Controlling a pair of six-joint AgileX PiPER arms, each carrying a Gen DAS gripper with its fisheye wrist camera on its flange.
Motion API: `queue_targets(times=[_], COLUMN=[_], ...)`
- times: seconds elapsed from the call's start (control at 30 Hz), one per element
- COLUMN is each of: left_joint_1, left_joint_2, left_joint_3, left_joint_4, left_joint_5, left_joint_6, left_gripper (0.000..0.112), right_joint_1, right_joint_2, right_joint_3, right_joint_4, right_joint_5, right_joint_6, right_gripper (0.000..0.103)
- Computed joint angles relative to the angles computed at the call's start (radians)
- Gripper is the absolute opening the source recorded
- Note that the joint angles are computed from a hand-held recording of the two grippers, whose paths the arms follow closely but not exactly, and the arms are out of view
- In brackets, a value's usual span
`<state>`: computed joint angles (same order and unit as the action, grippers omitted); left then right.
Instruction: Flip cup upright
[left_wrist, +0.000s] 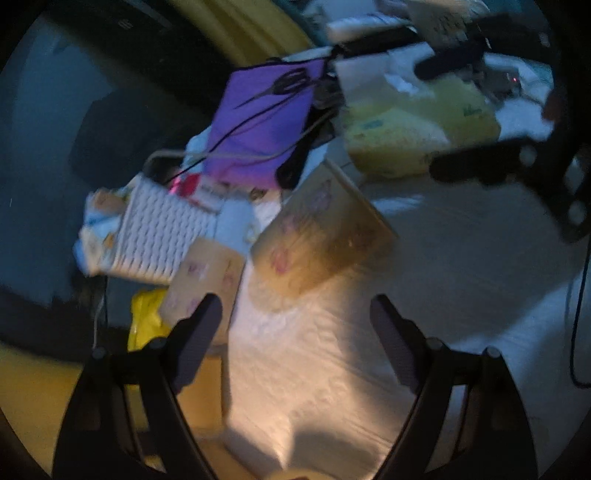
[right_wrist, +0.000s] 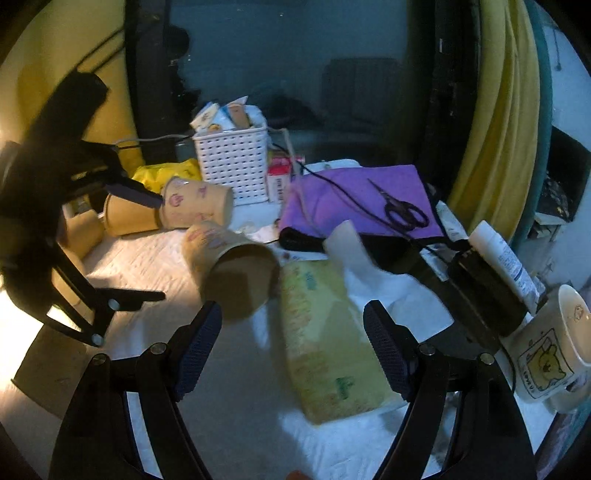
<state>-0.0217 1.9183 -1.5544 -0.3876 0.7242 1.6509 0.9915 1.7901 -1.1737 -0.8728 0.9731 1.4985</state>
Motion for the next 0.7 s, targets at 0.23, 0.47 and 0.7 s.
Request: queue_targets(times=[0.23,0.47,0.7], left_joint_1=[-0.073,-0.111,-0.093], left_joint_2=[0.074,0.106,0.061], left_joint_3=[-0.048,-0.062,-0.009], left_joint_4=[0.025,0.005,-0.036], left_joint_5=[-0.023,-0.046,-0.058], left_joint_6=[0.105,0.121,0.116], left_gripper=[0.083,0.073,0.066], right_joint_1=[-0.013,-0.015,0.027], right_joint_2=[-0.050,-0.079,-0.101], right_joint_3=[0.036,0.067,0.080], right_joint_4=[0.013,0.016,0.025], right_joint_5=[-0.012,-0.015,0.024], right_joint_6=[0.011,0.042,0.082], right_gripper=[0.082,0.082,0.082])
